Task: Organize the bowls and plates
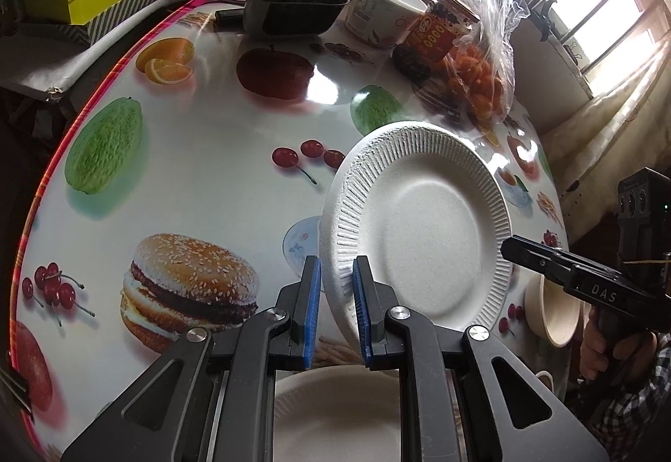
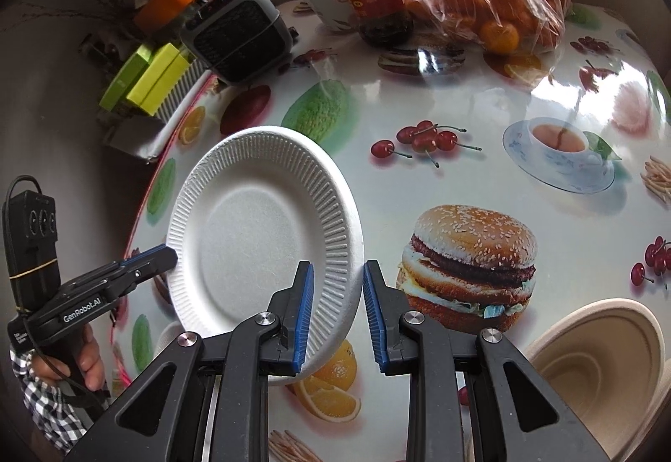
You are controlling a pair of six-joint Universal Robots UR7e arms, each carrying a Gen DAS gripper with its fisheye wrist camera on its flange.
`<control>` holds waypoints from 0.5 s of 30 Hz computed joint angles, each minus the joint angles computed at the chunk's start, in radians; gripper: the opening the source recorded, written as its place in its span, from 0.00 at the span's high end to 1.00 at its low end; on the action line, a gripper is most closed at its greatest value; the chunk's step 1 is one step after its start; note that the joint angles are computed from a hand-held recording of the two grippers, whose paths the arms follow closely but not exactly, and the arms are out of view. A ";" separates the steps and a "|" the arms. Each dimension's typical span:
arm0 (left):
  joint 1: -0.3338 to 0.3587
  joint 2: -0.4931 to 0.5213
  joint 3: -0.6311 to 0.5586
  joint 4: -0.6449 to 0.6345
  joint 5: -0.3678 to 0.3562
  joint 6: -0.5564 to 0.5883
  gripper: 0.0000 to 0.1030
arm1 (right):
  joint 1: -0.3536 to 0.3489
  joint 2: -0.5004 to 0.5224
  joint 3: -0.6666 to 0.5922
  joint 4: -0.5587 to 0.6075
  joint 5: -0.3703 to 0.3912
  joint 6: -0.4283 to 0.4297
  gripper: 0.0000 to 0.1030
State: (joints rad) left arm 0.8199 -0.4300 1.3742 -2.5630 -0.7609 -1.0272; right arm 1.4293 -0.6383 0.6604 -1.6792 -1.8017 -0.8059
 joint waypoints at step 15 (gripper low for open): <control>-0.061 -0.062 0.124 -0.040 0.029 -0.044 0.84 | -0.007 -0.163 0.241 -0.082 0.035 -0.032 0.77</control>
State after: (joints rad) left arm 0.7587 -0.4918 1.4980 -2.6027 -0.7324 -1.0716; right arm 1.4227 -0.8014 0.9012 -1.7616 -1.7667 -0.8378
